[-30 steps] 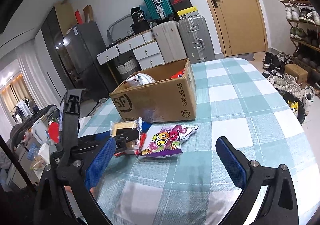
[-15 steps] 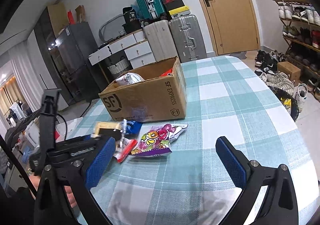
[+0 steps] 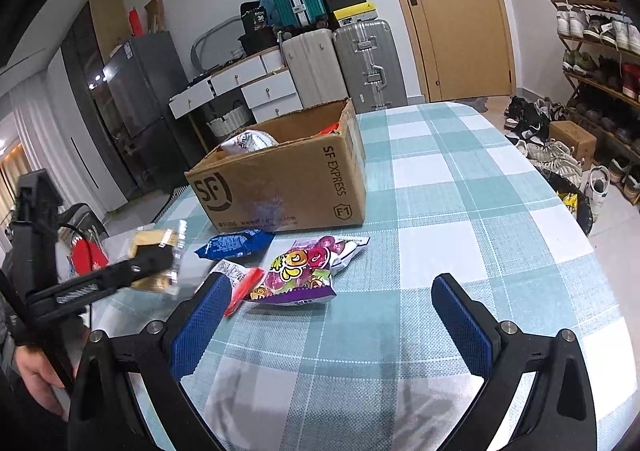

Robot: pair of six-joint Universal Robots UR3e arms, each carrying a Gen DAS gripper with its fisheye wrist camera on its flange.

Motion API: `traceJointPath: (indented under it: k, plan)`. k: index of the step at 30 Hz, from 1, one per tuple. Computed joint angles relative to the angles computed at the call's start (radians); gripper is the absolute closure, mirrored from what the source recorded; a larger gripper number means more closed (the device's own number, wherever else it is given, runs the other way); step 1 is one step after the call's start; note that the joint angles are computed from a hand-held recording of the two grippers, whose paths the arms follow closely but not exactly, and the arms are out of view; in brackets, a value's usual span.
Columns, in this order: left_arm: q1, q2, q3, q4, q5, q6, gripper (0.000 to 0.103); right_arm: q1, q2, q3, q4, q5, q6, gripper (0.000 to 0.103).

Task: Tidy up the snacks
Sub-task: 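Grasp the cracker pack with the left gripper while the right grasps the purple grape candy bag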

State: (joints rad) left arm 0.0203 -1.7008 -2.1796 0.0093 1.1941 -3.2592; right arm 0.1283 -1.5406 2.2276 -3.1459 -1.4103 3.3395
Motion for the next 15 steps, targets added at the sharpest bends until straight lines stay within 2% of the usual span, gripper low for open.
traceJointPath:
  k: [9, 15]
  plan:
    - [0.087, 0.201, -0.208, 0.018, -0.059, 0.053, 0.054, 0.008, 0.041, -0.038, 0.06, 0.029, -0.02, 0.001]
    - [0.094, 0.227, -0.24, 0.03, -0.056, 0.057, 0.054, 0.009, 0.119, -0.138, 0.155, 0.073, -0.04, 0.001]
